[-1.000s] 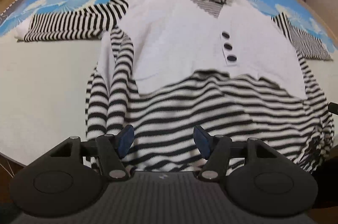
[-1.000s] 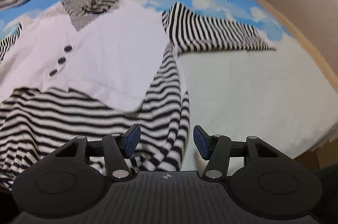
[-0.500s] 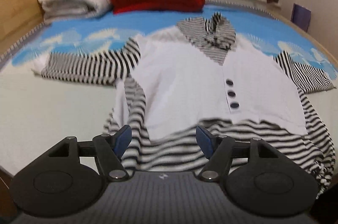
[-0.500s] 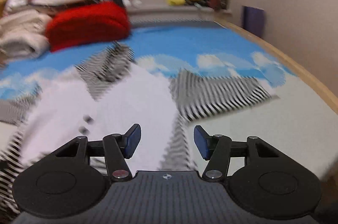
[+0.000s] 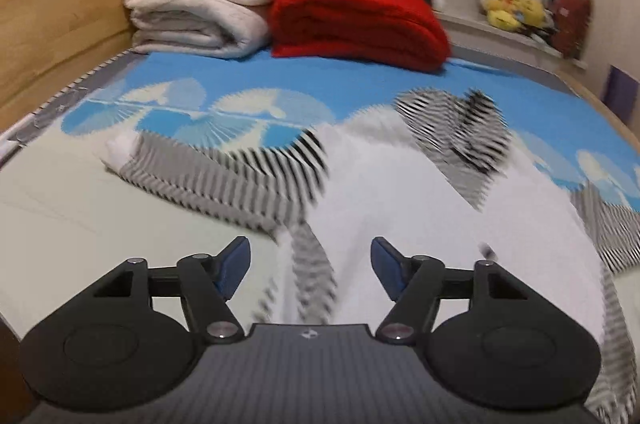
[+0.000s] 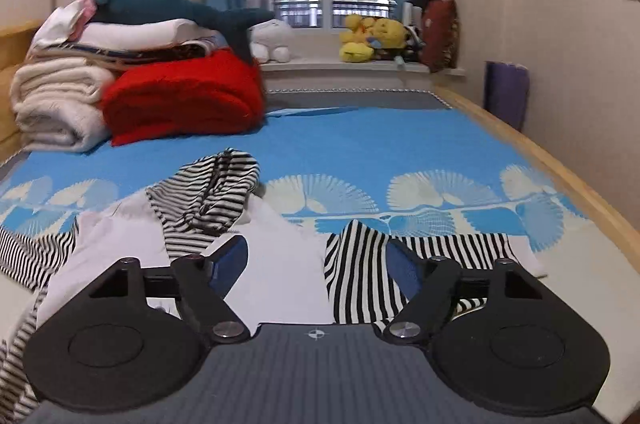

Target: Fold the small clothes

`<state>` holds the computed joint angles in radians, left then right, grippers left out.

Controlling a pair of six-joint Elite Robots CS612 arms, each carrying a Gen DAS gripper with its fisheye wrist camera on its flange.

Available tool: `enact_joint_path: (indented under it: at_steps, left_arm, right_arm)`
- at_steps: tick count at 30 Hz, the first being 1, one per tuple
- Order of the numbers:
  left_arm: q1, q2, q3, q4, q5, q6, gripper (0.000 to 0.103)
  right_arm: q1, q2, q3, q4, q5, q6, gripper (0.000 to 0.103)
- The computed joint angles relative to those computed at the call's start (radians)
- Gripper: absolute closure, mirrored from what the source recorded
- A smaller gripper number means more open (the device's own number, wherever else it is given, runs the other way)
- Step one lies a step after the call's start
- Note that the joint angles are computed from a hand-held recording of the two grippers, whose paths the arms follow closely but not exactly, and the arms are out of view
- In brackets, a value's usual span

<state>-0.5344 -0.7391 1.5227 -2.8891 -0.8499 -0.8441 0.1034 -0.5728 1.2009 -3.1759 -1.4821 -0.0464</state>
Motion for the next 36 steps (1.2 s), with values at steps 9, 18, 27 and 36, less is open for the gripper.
enact_joint_path:
  at_steps: [9, 18, 27, 36]
  left_arm:
    - [0.177, 0.089, -0.127, 0.111, -0.042, -0.133, 0.08]
    - [0.273, 0.134, -0.167, 0.241, -0.109, -0.358, 0.072]
    - [0.306, 0.173, -0.208, 0.266, -0.127, -0.391, 0.053]
    - [0.322, 0.187, -0.232, 0.233, -0.157, -0.37, 0.1]
  right_arm:
    - [0.001, 0.005, -0.021, 0.086, 0.011, -0.015, 0.076]
    - [0.007, 0.034, -0.079, 0.152, -0.083, -0.074, 0.079]
    - [0.02, 0.063, -0.123, 0.191, -0.14, -0.149, 0.073]
    - [0.034, 0.079, -0.139, 0.168, -0.194, -0.178, 0.073]
